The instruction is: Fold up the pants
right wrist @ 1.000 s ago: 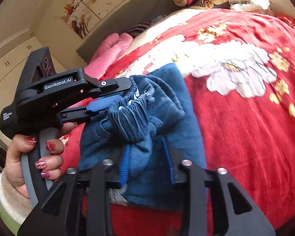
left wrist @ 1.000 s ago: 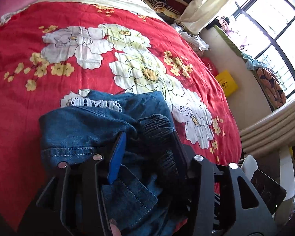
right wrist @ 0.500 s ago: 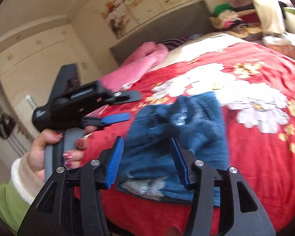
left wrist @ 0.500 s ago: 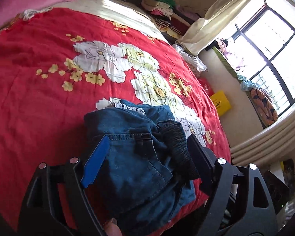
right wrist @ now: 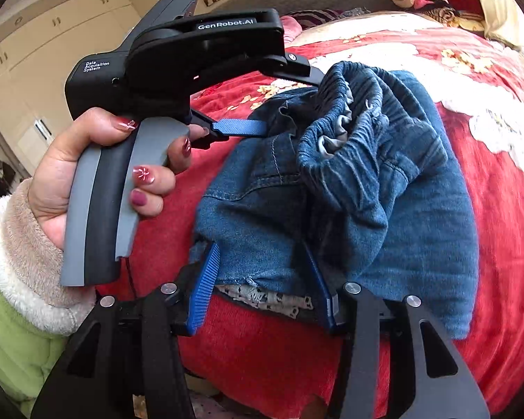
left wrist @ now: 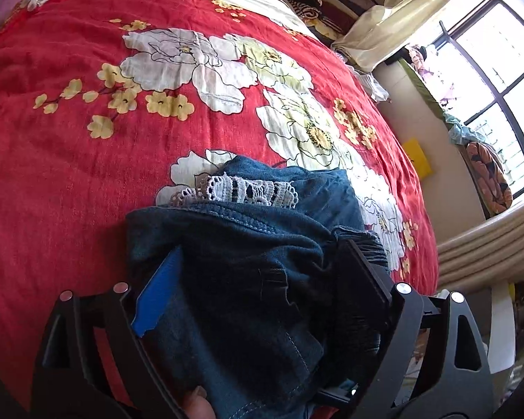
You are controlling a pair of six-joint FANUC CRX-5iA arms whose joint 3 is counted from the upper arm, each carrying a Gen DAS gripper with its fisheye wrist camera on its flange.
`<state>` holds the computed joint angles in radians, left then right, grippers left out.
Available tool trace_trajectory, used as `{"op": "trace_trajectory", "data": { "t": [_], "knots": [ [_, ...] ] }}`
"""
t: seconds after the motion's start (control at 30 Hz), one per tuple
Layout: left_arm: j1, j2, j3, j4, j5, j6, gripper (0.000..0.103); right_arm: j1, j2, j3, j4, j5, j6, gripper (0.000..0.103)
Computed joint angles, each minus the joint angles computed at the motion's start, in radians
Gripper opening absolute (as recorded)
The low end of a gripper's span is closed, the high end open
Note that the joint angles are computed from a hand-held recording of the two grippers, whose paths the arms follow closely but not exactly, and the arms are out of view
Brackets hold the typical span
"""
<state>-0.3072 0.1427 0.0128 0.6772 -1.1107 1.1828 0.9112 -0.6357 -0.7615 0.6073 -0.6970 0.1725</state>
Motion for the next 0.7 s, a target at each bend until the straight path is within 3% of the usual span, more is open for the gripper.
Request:
{"op": "trace_trajectory", "data": {
  "t": [0.2,0.33,0.47,0.6,0.7],
  "knots": [
    [0.009,-0.020,-0.036,0.034,0.028,-0.028,0.085,0.034,-0.023,-0.033,0.059,0.005,-0.069,0.048],
    [0.045,-0.089,-0.099,0.099,0.043,-0.081,0.086,0.039,-0.136,-0.080,0.086,0.059,-0.110,0.059],
    [0.095,-0.167,-0.158,0.077,0.074,-0.080,0.088,0.064,-0.203,-0.100,0.217,-0.031,-0.219,0.068],
    [0.122,-0.216,-0.193,0.009,0.075,-0.077,0.090,-0.016,-0.191,-0.057,0.190,-0.062,-0.211,0.074],
    [0.118,-0.244,-0.215,-0.054,0.078,-0.073,0.090,-0.128,-0.146,0.012,0.052,-0.031,-0.077,0.075]
  ]
}}
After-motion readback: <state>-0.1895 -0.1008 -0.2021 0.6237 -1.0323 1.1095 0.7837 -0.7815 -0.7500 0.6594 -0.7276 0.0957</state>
